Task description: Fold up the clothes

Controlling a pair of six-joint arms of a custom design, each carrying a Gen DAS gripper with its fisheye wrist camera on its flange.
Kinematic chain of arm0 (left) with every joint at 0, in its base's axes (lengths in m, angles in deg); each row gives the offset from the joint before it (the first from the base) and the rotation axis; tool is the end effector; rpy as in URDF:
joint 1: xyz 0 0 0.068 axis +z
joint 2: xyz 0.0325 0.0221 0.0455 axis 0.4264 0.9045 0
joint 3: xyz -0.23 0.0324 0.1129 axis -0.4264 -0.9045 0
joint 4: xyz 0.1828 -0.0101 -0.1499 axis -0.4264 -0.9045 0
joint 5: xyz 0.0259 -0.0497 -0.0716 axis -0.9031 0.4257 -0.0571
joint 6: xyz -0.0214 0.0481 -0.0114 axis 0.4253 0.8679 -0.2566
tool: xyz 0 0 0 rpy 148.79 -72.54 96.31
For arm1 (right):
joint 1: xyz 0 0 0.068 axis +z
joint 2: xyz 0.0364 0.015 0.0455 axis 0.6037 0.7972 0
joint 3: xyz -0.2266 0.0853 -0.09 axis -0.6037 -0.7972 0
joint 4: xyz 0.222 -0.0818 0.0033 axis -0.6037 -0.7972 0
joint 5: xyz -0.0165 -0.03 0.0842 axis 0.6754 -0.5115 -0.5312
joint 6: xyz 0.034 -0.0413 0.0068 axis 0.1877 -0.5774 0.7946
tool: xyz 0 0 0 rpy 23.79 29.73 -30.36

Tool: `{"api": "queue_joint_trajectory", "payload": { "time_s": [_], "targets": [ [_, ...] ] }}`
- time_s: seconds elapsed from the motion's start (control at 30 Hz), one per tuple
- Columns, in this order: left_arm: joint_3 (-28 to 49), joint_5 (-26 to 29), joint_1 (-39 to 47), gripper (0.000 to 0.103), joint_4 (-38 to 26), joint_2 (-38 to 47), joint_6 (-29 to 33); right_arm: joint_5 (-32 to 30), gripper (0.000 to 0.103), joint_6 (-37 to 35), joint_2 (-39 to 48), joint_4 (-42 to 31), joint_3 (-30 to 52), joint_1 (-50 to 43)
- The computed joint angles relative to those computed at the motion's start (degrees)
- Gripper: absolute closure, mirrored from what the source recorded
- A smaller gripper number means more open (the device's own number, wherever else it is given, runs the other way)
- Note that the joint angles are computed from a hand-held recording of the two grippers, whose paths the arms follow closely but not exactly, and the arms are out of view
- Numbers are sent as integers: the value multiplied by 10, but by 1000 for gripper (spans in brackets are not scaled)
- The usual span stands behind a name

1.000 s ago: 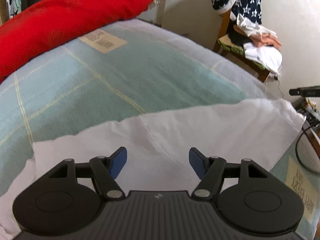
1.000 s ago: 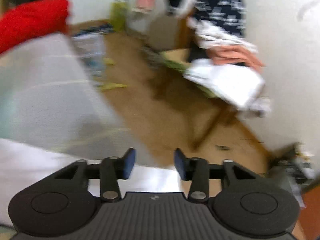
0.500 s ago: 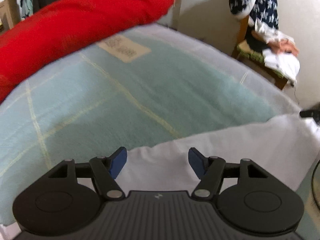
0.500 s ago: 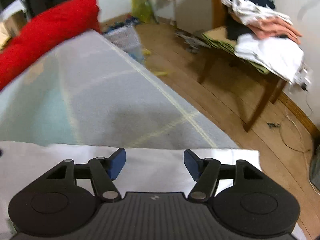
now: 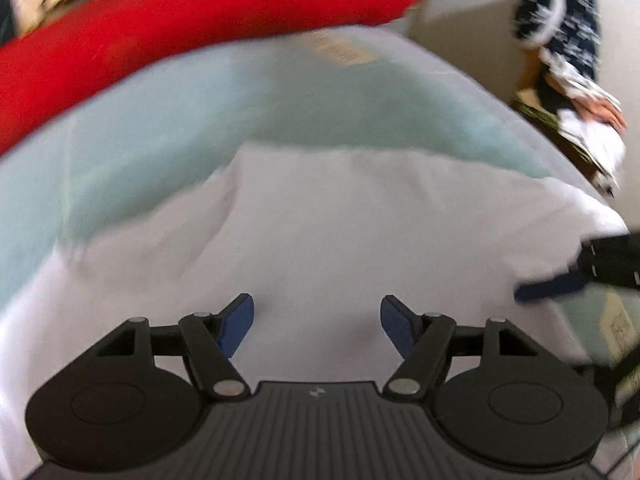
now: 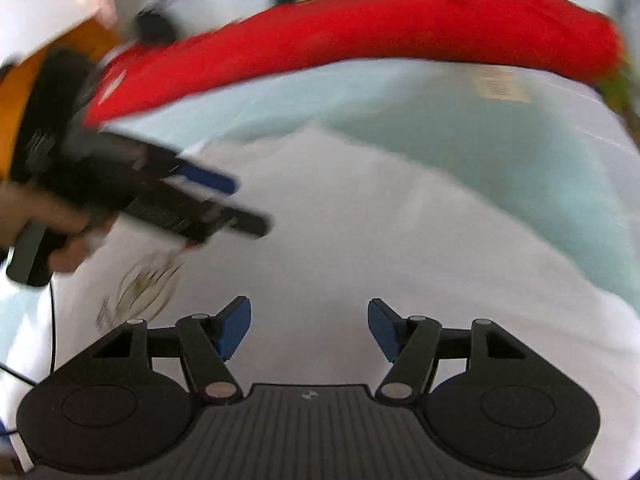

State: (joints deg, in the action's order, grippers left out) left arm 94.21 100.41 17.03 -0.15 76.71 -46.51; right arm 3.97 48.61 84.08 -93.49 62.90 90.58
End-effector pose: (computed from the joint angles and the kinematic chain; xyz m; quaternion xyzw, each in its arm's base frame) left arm 0.3177 -0.0612 0.1640 0.4099 0.8689 -0.1641 0.2237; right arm 0.1173 0.1336 0.1674 0.0719 0.9360 0.1087 0.3271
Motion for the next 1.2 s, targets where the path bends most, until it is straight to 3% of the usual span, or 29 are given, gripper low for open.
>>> {"api": "queue_joint_trajectory", "payload": {
  "time_s": [0.1,0.2,0.3,0.43,0.5,0.6,0.67,0.77,0.87,1.03,1.2],
  "targets": [
    [-17,29,32,31,18,3,24,4,31,26,79,4,15,47],
    [-19,34,44,31,16,1,37,60,20,150,89,-93,33,166],
    [-13,30,42,33,0,-9,29,57,20,249,124,-198,94,248],
    [-12,51,46,33,-28,-38,27,52,20,298,167,-267,167,275],
    [-27,66,45,32,-34,-60,50,77,20,290,172,-257,178,266],
    [-51,65,41,32,-41,-80,84,67,19,251,196,-193,171,221],
    [-71,54,54,32,-47,-87,102,49,18,277,216,-176,161,224],
    [-112,38,104,32,-65,-107,136,56,8,332,229,-200,168,270],
    [-156,38,171,30,-96,-156,190,41,0,343,237,-213,175,285],
    [-159,21,245,30,-173,-194,225,35,0,341,256,-215,184,283],
    [-176,-3,326,29,-187,-200,286,33,0,342,267,-223,193,284]
  ]
}}
